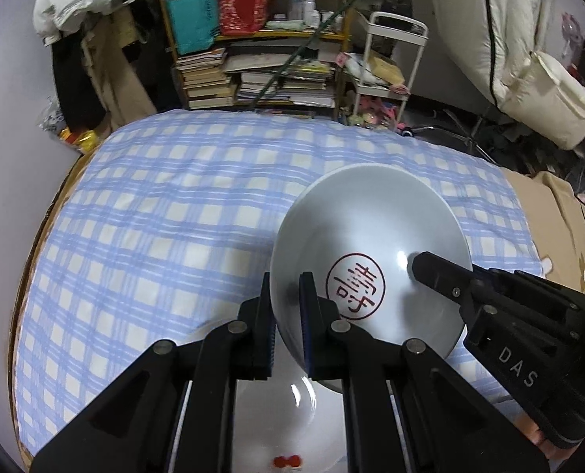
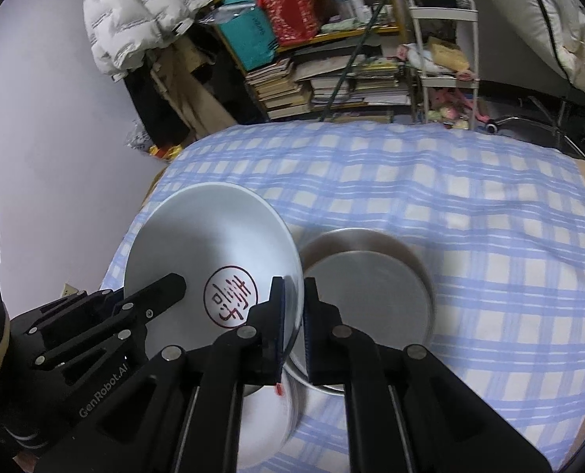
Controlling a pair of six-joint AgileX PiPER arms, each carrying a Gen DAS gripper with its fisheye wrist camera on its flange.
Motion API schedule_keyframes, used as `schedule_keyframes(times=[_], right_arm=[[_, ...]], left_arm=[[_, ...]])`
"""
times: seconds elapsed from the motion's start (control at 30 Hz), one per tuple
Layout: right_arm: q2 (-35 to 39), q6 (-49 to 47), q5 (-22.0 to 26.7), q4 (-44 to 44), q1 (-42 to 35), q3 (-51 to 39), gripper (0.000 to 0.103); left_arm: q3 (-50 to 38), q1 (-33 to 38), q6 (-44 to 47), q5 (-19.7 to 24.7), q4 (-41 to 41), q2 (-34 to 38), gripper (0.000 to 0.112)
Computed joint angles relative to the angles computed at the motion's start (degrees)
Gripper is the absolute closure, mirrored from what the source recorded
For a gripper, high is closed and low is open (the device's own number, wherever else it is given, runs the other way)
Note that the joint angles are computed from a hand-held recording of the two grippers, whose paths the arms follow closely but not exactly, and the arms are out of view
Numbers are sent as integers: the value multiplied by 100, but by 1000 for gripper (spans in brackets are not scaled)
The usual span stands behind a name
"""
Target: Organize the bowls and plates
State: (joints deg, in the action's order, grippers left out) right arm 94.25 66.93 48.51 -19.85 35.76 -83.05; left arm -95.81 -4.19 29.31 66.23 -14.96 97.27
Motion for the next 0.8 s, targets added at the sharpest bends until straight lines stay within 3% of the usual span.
schedule_keyframes(times=[0.4, 0.57, 0.8], right_arm=[[-708, 451, -537, -31, -284, 1387, 93], [-725, 457, -791, 65, -388, 1642, 93], [-622, 297, -764, 165, -449, 1645, 93]], left_arm=[[559, -744, -422, -239, 360, -69, 102], [615, -792, -480, -243, 462, 15, 102], [767, -835, -619, -367, 497, 36, 102]])
